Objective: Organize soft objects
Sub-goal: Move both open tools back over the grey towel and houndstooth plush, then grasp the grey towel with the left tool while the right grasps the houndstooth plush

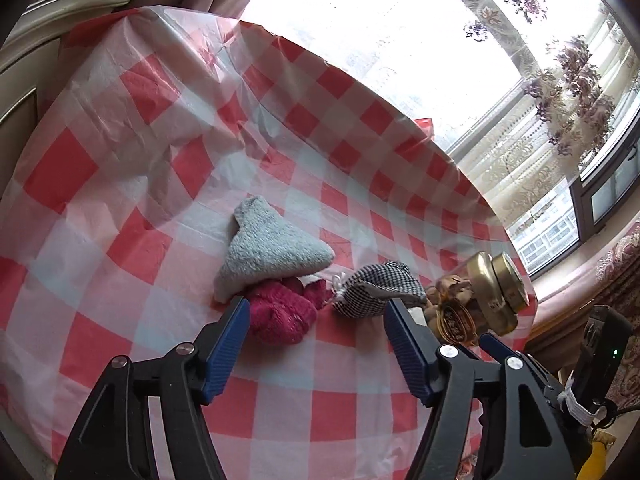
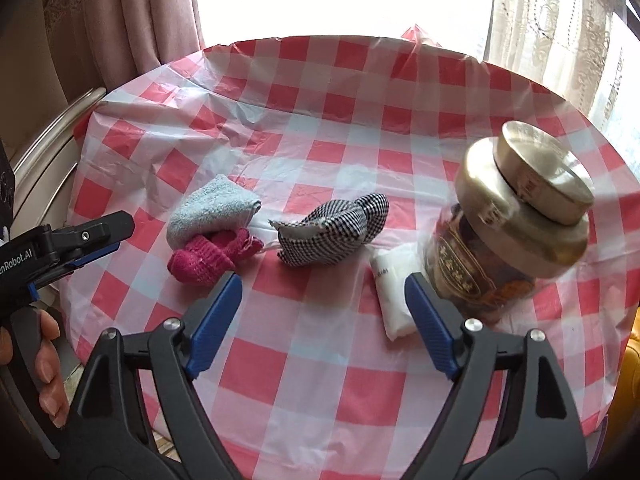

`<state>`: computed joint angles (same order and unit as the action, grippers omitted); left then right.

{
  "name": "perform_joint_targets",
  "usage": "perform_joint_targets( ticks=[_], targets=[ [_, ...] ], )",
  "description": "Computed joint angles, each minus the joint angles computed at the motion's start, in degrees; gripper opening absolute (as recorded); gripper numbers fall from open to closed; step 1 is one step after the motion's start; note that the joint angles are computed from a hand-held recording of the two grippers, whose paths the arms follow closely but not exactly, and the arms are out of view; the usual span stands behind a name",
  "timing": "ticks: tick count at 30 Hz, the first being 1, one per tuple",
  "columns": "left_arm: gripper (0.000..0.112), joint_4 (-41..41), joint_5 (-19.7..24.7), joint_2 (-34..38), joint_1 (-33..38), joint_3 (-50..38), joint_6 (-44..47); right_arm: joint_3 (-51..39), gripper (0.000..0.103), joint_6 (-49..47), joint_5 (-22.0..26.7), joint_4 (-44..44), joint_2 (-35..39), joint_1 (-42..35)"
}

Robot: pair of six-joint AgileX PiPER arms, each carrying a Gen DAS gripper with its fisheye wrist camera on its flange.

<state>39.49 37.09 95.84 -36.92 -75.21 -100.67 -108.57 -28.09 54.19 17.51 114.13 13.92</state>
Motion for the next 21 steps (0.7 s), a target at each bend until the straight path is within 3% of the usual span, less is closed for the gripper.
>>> perform_joint_targets(
  ticks=[9, 16, 21],
  targets=[
    [0.08, -10.69, 0.1, 8.06, 8.34, -7.2, 15.77, -14.77, 0.085, 5.94, 0.28, -9.94, 13.76, 5.41],
    [0.081, -19.29, -0.47, 16.41, 12.77, -13.66, 25.58, -28.0, 0.085, 6.24, 4.93, -13.38, 24.5, 7.35],
    [0.077, -25.69, -1.57, 20.51, 15.01, -16.22, 32.46, -29.82, 0.078, 4.81, 3.71, -12.26, 27.06, 7.33]
  ],
)
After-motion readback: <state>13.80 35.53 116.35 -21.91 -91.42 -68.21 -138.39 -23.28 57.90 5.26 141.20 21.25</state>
